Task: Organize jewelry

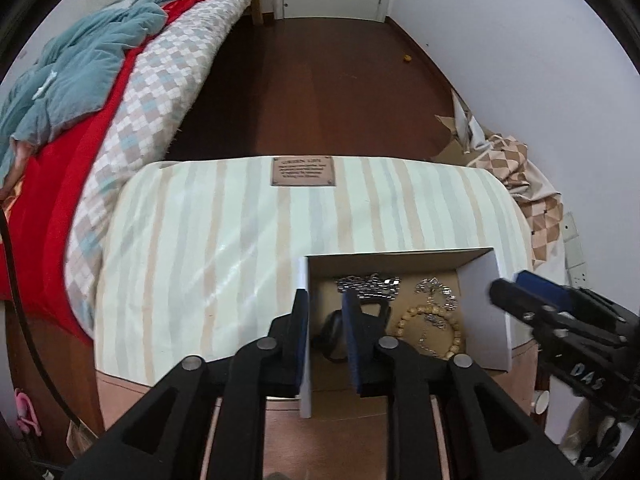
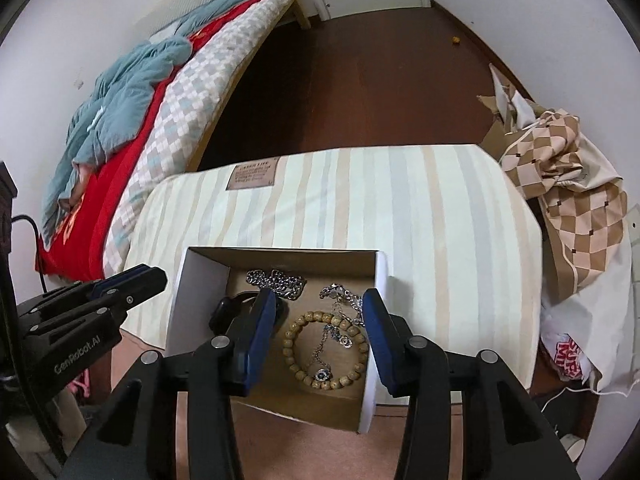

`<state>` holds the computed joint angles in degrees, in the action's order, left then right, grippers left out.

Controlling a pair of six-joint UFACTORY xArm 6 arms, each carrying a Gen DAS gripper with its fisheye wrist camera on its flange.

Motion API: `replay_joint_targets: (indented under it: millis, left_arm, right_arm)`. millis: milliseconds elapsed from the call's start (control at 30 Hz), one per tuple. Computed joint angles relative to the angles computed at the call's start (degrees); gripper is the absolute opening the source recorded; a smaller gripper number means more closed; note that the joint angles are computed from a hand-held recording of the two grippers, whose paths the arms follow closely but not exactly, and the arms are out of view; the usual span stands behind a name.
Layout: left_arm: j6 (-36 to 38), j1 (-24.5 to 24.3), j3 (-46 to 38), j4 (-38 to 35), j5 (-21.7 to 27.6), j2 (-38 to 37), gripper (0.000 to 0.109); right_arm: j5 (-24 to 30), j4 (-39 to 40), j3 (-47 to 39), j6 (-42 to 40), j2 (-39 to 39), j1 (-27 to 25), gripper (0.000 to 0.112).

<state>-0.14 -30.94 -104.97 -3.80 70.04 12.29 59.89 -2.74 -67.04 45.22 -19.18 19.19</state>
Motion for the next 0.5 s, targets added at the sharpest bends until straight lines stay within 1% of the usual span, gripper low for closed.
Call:
replay_joint_targets:
  millis: [33, 67, 100, 133, 167, 233, 267, 333, 367, 400, 433, 500]
  left_arm:
    - [-0.28, 0.06, 0.76, 0.47, -0.51, -0.65, 0.043]
    - [-0.72, 0.06, 1.31, 1.19, -0.89, -1.13, 0.053]
    - [-1.16, 0.08, 3.23, 1.96, -2.41, -2.57, 0.067]
    - [-1.64, 0.06, 5.08, 2.79, -3.82, -3.93, 0.07]
    - [-1.93, -0.03, 6.2, 3.58, -4.34, -4.81, 0.07]
    - [-2.01, -0.21, 8.23, 4.68, -4.8, -6.23, 0.07]
    - [-2.08, -0.26, 9.75, 5.26, -5.21, -7.29, 0.07]
    - [-2.63, -0.28, 12.27, 6.25, -6.06, -8.95, 0.072]
    - [-3.09, -0.28, 13.56, 7.0, -6.24, -9.8, 0.075]
    - [-3.42, -0.24, 14.26, 7.5, -6.08, -10.27, 0.089]
    - [-3.58, -0.15, 15.01, 7.65, -5.98, -10.78, 0.098]
    - [-3.92, 0.1, 16.66, 7.71, -6.03, -12.09, 0.099]
  right_arm:
    - [0.57, -0.93, -0.04, 0.83, -0.43, 0.29, 0.048]
    - [0.92, -1.39, -0.08, 1.2, -0.72, 0.5, 0.048]
    - [1.69, -2.25, -0.13, 1.97, -1.12, 0.93, 0.049]
    - [3.38, -3.85, -0.58, 3.08, -1.33, 1.65, 0.053]
    - [5.16, -5.46, -1.08, 3.94, -1.47, 2.47, 0.056]
    - [8.23, -8.12, -1.91, 5.47, -1.45, 4.2, 0.065]
    - [10.86, -9.92, -2.82, 6.48, -1.09, 5.55, 0.067]
    - [14.66, -12.35, -3.83, 7.96, -0.55, 7.76, 0.078]
    - [16.2, -13.2, -4.04, 8.65, -0.56, 8.68, 0.081]
    - [17.1, -13.65, -4.1, 9.27, -0.58, 9.35, 0.087]
    - [17.94, -13.97, -4.02, 9.85, -0.79, 9.93, 0.094]
    - [19.62, -14.47, -3.95, 11.43, -1.28, 11.16, 0.1]
